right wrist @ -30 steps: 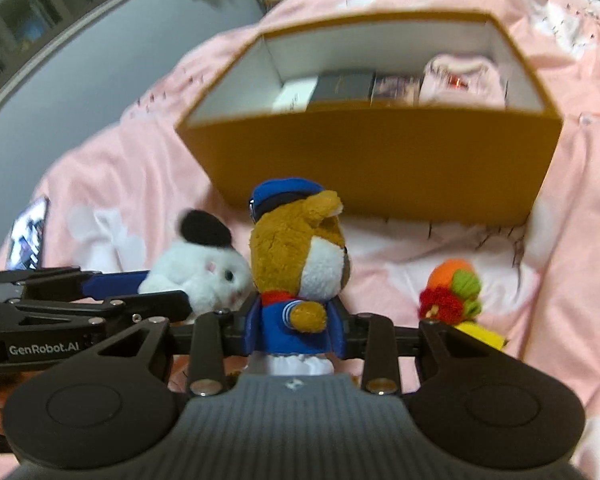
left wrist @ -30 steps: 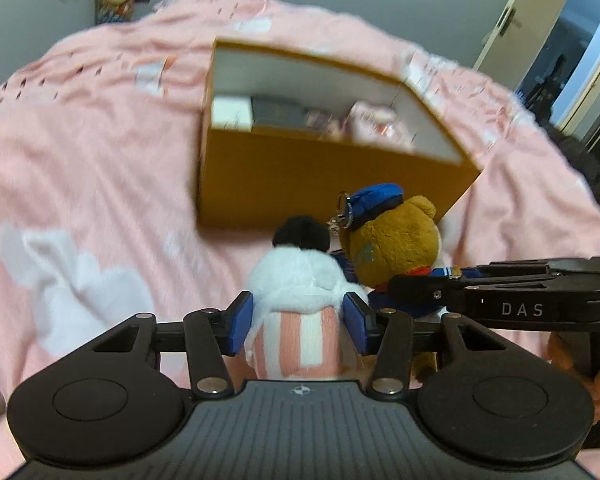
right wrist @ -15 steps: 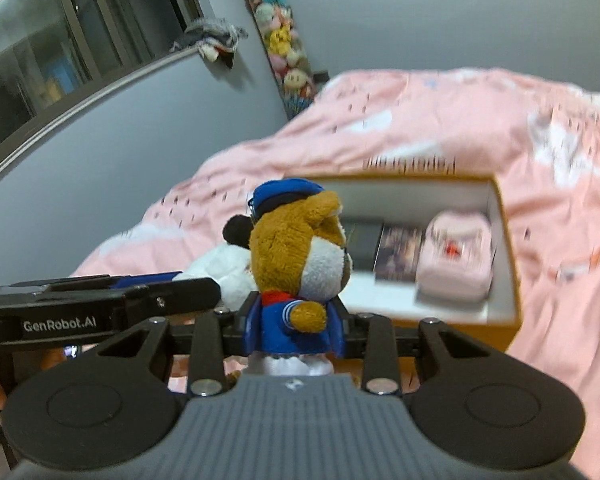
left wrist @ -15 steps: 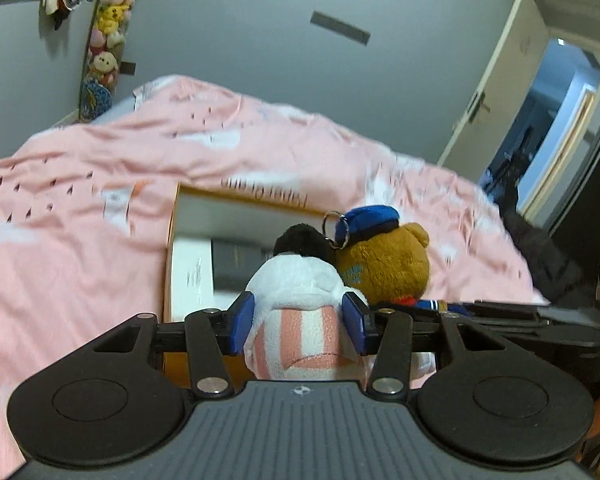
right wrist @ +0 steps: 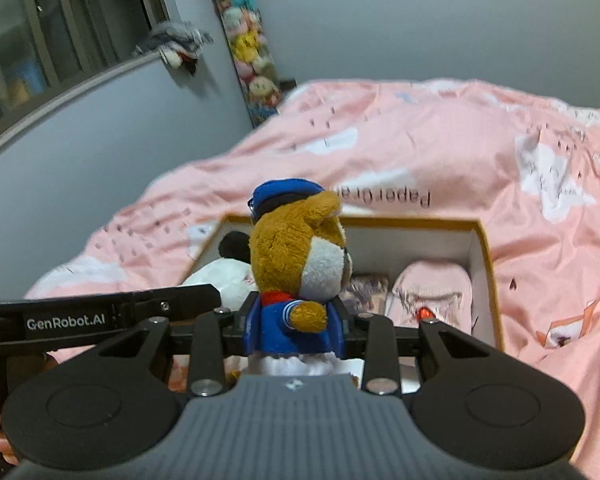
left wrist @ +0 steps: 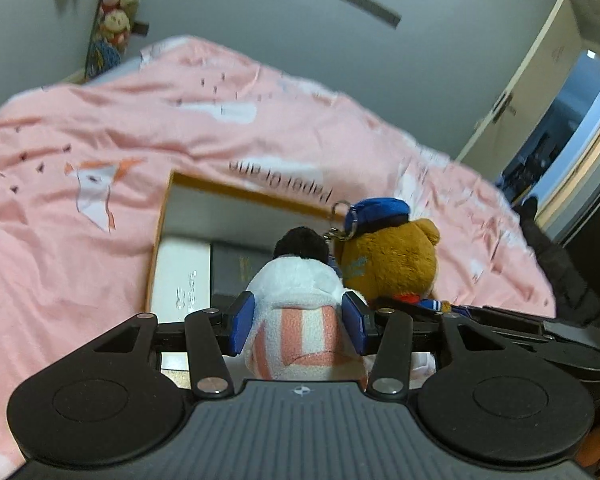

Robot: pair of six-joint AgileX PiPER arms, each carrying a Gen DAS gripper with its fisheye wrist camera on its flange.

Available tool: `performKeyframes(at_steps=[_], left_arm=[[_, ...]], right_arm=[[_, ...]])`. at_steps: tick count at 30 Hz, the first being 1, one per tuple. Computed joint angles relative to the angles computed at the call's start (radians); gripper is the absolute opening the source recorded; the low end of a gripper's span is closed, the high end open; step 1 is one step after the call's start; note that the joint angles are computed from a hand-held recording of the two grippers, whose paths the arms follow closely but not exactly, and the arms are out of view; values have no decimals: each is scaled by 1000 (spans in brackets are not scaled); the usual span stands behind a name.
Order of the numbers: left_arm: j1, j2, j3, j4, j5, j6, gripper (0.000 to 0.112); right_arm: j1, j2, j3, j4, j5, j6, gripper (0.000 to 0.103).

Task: Organize objects
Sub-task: 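Lower the white plush and bear plush into the orange box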

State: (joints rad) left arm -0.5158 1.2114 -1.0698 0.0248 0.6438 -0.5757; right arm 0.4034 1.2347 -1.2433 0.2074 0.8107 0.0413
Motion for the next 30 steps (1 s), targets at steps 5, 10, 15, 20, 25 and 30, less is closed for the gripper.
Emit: performKeyframes(at_steps=[5, 10, 15, 20, 25, 30], left_arm=[[21, 64, 10, -53, -4, 60, 53], [33, 112, 2, -83, 9, 106, 48], [29, 138, 3, -73, 3, 126, 44], [43, 146, 16, -105, -22, 168, 44], [73, 133, 54, -192, -70, 255, 43], [96, 115, 88, -269, -103, 333, 42]], right_arm=[[-45, 75, 18, 70, 12, -39, 36], [-59, 115, 29, 98, 7, -67, 36], [-54, 153, 30, 84, 11, -59, 36], [-64, 180, 39, 85, 27, -59, 35], [-70, 160, 50, 69, 24, -44, 33], [-106, 122, 18, 82, 55, -66, 32]])
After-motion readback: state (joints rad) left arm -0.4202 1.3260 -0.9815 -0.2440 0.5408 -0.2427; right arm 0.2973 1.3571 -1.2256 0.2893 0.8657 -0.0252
